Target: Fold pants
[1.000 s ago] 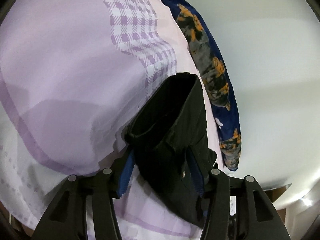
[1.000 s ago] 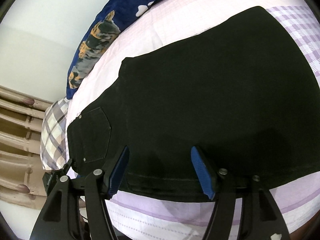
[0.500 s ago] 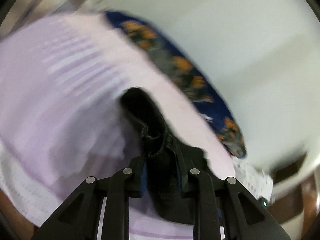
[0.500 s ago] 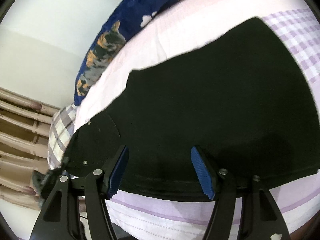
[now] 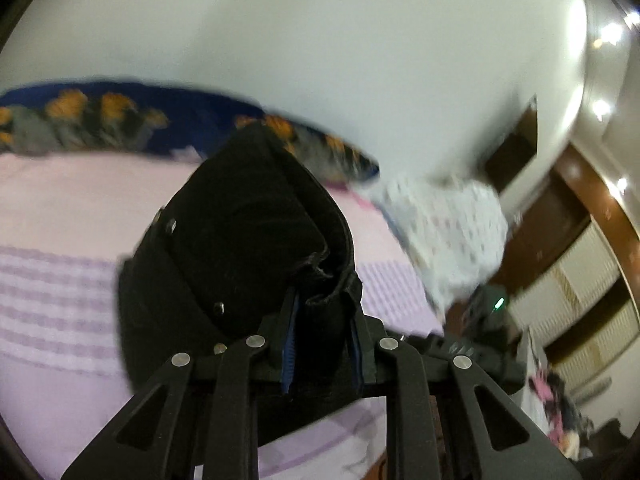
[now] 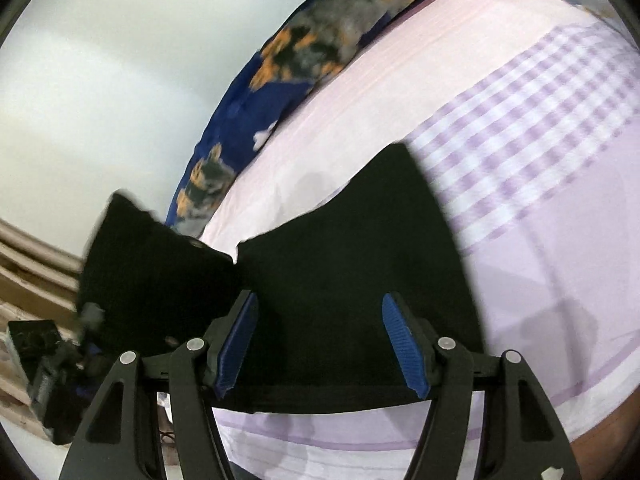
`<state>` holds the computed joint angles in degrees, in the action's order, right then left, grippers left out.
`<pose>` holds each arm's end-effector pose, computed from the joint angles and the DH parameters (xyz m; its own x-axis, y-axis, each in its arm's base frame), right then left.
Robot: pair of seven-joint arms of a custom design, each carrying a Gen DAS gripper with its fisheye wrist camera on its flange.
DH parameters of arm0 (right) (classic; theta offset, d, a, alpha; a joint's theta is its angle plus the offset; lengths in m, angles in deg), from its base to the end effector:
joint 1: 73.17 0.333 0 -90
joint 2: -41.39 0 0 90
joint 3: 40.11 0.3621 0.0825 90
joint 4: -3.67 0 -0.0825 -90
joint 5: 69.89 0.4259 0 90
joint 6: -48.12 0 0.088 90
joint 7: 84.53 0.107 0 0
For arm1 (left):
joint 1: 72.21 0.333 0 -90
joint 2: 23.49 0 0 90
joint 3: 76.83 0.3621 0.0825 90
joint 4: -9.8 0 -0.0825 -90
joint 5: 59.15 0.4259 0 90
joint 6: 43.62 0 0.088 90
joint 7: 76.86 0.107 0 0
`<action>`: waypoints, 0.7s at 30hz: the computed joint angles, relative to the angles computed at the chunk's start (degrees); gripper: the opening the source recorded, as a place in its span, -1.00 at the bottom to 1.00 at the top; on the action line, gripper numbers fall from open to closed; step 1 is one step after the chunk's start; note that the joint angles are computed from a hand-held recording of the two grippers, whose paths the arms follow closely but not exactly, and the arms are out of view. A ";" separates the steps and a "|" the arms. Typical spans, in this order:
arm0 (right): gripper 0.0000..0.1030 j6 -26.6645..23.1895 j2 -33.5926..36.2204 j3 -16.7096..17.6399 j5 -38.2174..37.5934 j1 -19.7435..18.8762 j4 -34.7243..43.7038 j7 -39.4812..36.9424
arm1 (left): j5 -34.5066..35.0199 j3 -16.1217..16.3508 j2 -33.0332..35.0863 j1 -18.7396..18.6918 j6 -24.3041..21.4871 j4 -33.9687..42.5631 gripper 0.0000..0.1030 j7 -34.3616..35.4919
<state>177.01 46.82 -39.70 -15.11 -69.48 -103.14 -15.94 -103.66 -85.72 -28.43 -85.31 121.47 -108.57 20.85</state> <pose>0.6580 0.0700 0.5345 0.0768 -0.7200 -0.6897 -0.9280 0.2014 -0.3136 0.5766 -0.1927 0.5946 -0.1078 -0.8245 0.5554 -0.7163 -0.3231 -0.6185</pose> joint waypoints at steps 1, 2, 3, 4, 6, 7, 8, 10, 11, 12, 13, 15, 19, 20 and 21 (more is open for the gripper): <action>0.22 -0.08 -0.10 -0.20 0.07 -0.25 -0.12 -0.28 | 1.42 -0.41 2.23 -0.16 -1.89 1.69 -0.58 -1.00; 0.22 -0.46 -0.10 -0.49 0.10 -0.63 -0.13 -0.64 | 2.95 -0.90 3.71 -0.01 -3.00 2.66 -0.58 -2.26; 0.22 -0.79 -0.05 -0.62 0.18 -0.86 -0.08 -0.85 | 5.30 -1.45 5.34 0.19 -4.12 3.66 -0.58 -4.00; 0.22 -1.31 0.07 -0.80 0.41 -1.20 -0.03 -1.30 | 8.46 -1.90 6.76 0.41 -4.97 4.48 -0.58 -6.28; 0.22 -2.51 0.50 -1.03 0.26 -1.75 0.29 -1.75 | 17.06 -2.56 9.88 0.33 -6.84 6.33 -0.58 -12.16; 0.22 -3.08 0.60 -1.05 0.46 -1.99 0.37 -2.01 | 19.83 -2.80 10.85 0.30 -7.56 6.78 -0.58 -14.28; 0.22 -3.53 0.88 -1.02 0.57 -2.14 0.62 -2.09 | 22.44 -2.96 12.02 0.26 -8.56 7.52 -0.57 -16.11; 0.22 -5.58 1.65 -0.95 0.81 -2.61 1.53 -2.51 | 25.72 -3.46 12.75 0.21 -8.40 7.56 -0.55 -18.04; 0.22 -6.42 1.96 -0.92 1.00 -2.84 1.87 -2.68 | 26.91 -3.73 12.34 0.23 -7.97 6.99 -0.54 -18.52; 0.22 -6.55 2.19 -0.79 0.99 -2.87 2.06 -2.61 | 27.81 -3.92 12.37 0.30 -8.12 7.18 -0.51 -19.02; 0.22 -6.64 2.55 -0.66 0.66 -2.83 2.51 -2.53 | 27.74 -4.27 12.21 0.52 -8.32 7.11 -0.50 -18.85; 0.22 -6.82 2.99 -0.32 0.52 -2.79 3.14 -2.78 | 29.68 -4.26 12.36 0.56 -9.28 7.76 -0.44 -19.45; 0.22 -6.59 3.08 0.08 0.27 -2.65 3.26 -3.29 | 32.96 -4.31 12.85 0.25 -9.68 8.25 -0.37 -20.65; 0.22 -6.57 3.12 0.15 0.22 -2.60 3.26 -3.33 | 34.08 -4.25 12.78 0.05 -9.54 8.17 -0.36 -21.25; 0.22 -6.73 3.25 0.21 0.03 -2.53 3.40 -3.25 | 35.35 -4.16 12.77 -0.18 -9.57 8.21 -0.35 -21.92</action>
